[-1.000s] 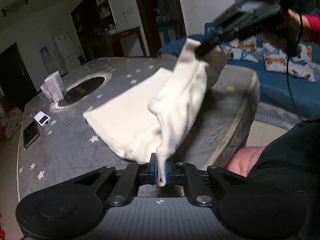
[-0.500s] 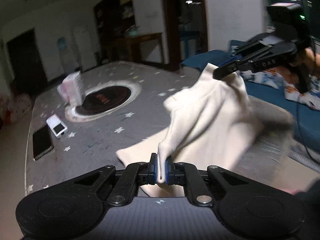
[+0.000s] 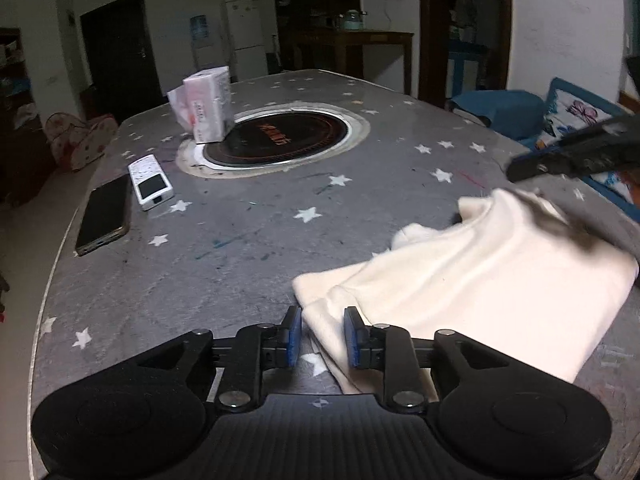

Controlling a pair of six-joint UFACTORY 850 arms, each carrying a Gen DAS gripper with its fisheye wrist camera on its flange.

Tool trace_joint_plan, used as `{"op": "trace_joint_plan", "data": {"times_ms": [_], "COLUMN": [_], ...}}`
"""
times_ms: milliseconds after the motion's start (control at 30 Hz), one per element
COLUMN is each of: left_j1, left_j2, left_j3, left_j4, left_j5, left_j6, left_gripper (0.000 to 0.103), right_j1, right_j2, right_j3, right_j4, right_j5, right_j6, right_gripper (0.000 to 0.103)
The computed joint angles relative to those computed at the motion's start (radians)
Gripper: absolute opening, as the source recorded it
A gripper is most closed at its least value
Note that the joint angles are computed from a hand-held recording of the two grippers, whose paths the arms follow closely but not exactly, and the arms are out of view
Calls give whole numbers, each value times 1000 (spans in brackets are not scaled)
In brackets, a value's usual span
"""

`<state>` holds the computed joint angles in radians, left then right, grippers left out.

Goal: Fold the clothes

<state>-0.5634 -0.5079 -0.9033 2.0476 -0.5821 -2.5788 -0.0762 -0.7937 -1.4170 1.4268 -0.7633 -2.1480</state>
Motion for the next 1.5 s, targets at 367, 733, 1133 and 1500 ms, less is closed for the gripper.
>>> {"op": "trace_joint_plan", "data": {"times_ms": [367, 733, 1133, 1500], "left_j1": [14, 50, 21, 8], "left_j2": [-49, -122, -132, -114], "left_j3": [-117, -199, -211, -208], "left_j4": [165, 255, 59, 36], "left_j5": [85, 173, 75, 29], "left_j6": [-57, -50, 83, 39], "left_gripper": [41, 24, 29, 34], "right_j1": [73, 110, 74, 8], "right_j2": [-26, -60, -74, 11], "right_j3": [-98, -131, -109, 33], "right_j4": [-266, -353, -109, -63], "right_j5": [1, 78, 33, 26], "right_j6": [234, 337, 205, 1], "right_gripper": [21, 9, 12, 13]}}
